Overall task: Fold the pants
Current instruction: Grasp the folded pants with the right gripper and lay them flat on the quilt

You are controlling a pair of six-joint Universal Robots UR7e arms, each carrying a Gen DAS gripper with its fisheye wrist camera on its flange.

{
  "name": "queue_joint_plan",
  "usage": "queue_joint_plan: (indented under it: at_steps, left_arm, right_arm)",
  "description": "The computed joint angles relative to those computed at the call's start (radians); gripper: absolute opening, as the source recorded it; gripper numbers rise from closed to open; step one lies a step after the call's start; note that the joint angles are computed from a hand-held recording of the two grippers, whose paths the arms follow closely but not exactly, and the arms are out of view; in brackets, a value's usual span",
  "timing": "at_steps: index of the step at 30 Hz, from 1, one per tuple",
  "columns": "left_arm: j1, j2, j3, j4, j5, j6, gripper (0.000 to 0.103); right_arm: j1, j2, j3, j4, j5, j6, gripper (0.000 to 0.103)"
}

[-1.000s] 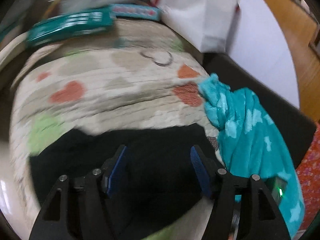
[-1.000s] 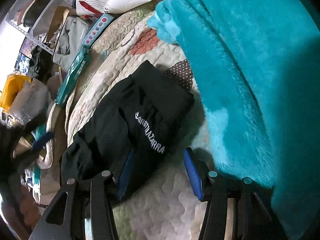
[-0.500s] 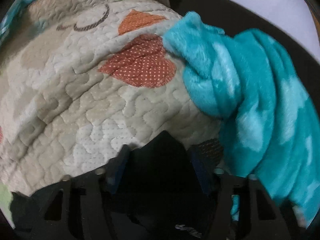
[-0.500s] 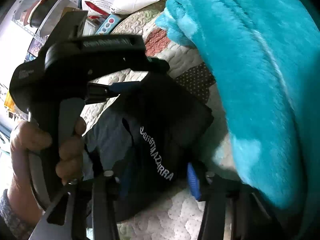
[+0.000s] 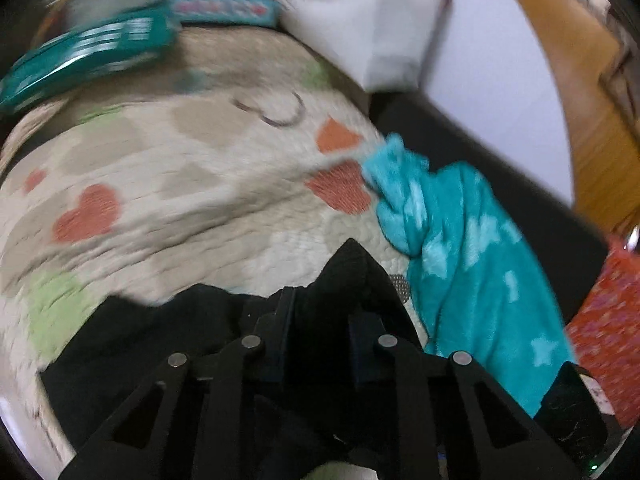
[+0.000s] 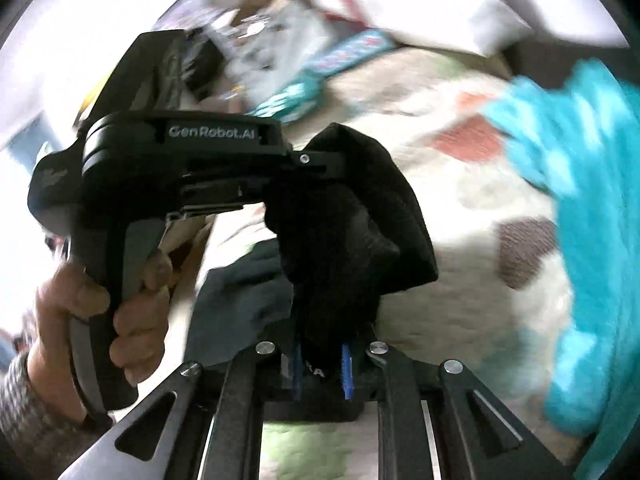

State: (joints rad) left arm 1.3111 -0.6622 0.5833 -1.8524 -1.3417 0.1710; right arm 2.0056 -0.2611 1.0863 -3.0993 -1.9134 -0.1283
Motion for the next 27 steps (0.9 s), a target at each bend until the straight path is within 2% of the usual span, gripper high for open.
queue_joint_plan:
  at_steps: [4, 8, 11, 14, 17, 19, 20, 22, 25, 27]
  left_arm:
    - [0.064, -0.108, 0.121, -0.108, -0.052, -0.083, 0.022]
    - [0.136, -0.143, 0.155, -0.147, -0.088, -0.163, 0.023]
    - [0.182, -0.153, 0.169, -0.165, -0.1, -0.216, 0.027]
    - [0.212, -0.166, 0.175, -0.172, -0.117, -0.267, 0.029]
    - [0.238, -0.187, 0.191, -0.188, -0.167, -0.305, 0.047]
    - [0.249, -0.217, 0.229, -0.226, -0.194, -0.321, 0.051]
    - [0.253, -0.233, 0.248, -0.239, -0.206, -0.334, 0.052]
    - [0.264, -0.27, 0.299, -0.289, -0.235, -0.376, 0.053]
    - [0.265, -0.331, 0.386, -0.368, -0.213, -0.439, 0.054]
    - [0.266, -0.376, 0.461, -0.436, -0.194, -0.474, 0.054]
  right_arm:
    - [0.042, 0.09, -0.153, 0.148, -0.011, -0.089, 0.014]
    - [0.067, 0.212, -0.351, 0.312, -0.057, -0.168, 0.014]
    - [0.082, 0.313, -0.507, 0.429, -0.108, -0.232, 0.014]
    - [0.087, 0.381, -0.61, 0.511, -0.146, -0.273, 0.018]
    - [0.088, 0.363, -0.569, 0.508, -0.136, -0.274, 0.031]
    - [0.08, 0.308, -0.482, 0.508, -0.07, -0.244, 0.059]
    - [0.082, 0.284, -0.438, 0.493, -0.059, -0.241, 0.063]
    - [0.088, 0.239, -0.363, 0.475, -0.049, -0.244, 0.064]
    - [0.085, 0.172, -0.269, 0.466, -0.004, -0.231, 0.064]
    - [0.085, 0.144, -0.235, 0.427, -0.008, -0.218, 0.064]
